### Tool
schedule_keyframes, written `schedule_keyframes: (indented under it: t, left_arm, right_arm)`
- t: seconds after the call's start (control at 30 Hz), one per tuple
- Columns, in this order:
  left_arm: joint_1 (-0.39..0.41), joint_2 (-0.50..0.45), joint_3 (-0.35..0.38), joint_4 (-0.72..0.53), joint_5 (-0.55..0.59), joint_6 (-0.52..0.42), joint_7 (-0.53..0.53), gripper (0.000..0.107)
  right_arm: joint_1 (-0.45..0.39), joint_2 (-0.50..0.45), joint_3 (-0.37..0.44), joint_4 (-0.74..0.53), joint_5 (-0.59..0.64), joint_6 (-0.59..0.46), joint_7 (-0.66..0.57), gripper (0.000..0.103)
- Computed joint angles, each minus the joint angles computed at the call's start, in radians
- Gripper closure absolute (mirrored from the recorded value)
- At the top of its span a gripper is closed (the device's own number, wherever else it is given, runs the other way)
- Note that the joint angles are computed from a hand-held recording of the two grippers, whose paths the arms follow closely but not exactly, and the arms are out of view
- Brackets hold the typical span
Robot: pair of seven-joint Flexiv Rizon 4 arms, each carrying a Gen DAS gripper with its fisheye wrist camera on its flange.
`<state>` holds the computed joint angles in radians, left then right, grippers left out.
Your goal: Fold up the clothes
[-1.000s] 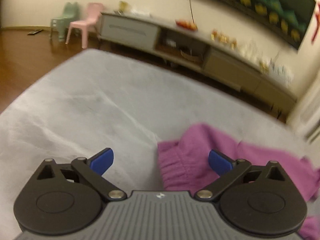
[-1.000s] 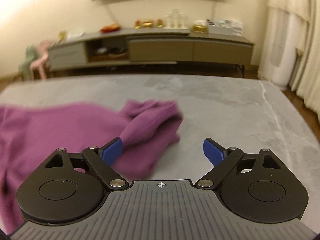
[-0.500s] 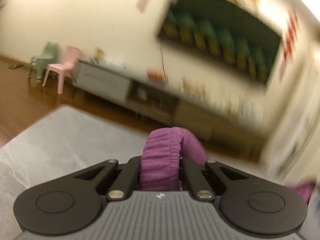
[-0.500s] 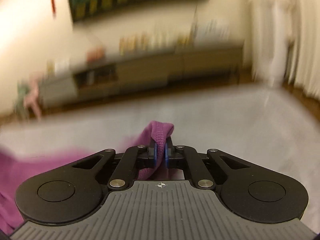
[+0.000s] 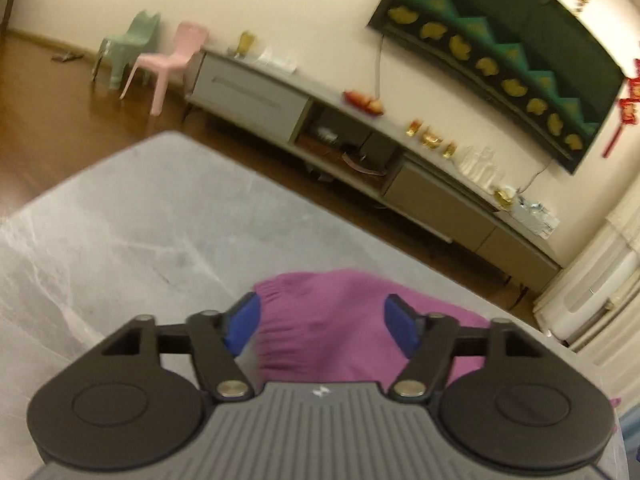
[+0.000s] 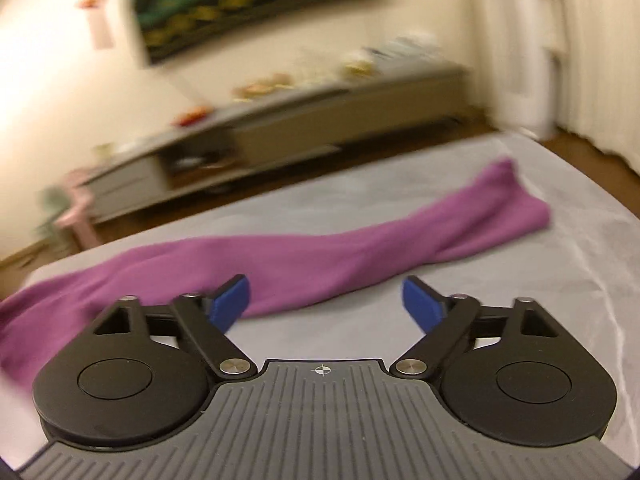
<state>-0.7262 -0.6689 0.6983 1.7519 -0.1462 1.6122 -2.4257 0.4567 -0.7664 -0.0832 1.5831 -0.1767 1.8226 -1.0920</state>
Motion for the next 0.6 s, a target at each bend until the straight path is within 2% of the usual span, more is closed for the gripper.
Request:
schedule_keyframes:
  t: [0.03,0.07,0.1,0.17,0.27,0.37,0.47,0.53,0.57,0.6]
  left_arm:
    - [0.028,0.015,-0.042,-0.001,-0.004,-0.015,0.068,0.035]
    - [0.06,0.04,-0.088,-0.003,0.039,-0.048,0.104,0.035]
    - [0.064,0.056,-0.102,0.0,0.081,-0.08,0.128,0.035]
    - [0.019,0.066,-0.067,0.004,0.157,-0.137,0.151,0.035]
    - [-0.061,0.074,0.0,0.028,0.251,-0.145,0.105,0.033]
    - [-0.049,0.067,-0.015,0.045,0.302,-0.109,0.076,0.023]
    - [-0.037,0.024,-0.02,-0.009,0.346,-0.159,0.071,0.023]
    - [-0.044,-0.028,0.001,-0.067,0.387,-0.171,0.052,0.029]
    - [-0.035,-0.049,-0.002,-0.097,0.404,-0.17,0.052,0.053]
    - [-0.012,-0.055,-0.025,-0.116,0.414,-0.171,0.062,0.085]
  right_arm:
    - [0.037,0.03,-0.026,0.074,0.007,0.059,-0.029,0.008]
    - [0.075,0.056,-0.047,0.142,0.019,0.106,-0.065,0.007]
    - [0.103,0.077,-0.056,0.196,0.03,0.127,-0.1,0.007]
    - [0.143,0.107,-0.058,0.278,0.049,0.129,-0.16,0.007]
    - [0.247,0.121,-0.125,0.349,0.114,0.105,-0.232,0.007]
    - [0.321,0.119,-0.178,0.378,0.165,0.079,-0.268,0.007]
    - [0.331,0.106,-0.184,0.372,0.185,0.062,-0.27,0.008]
    - [0.303,0.105,-0.156,0.368,0.172,0.041,-0.268,0.022]
    - [0.261,0.111,-0.114,0.365,0.15,0.027,-0.267,0.048]
    - [0.214,0.118,-0.065,0.363,0.126,0.015,-0.265,0.076]
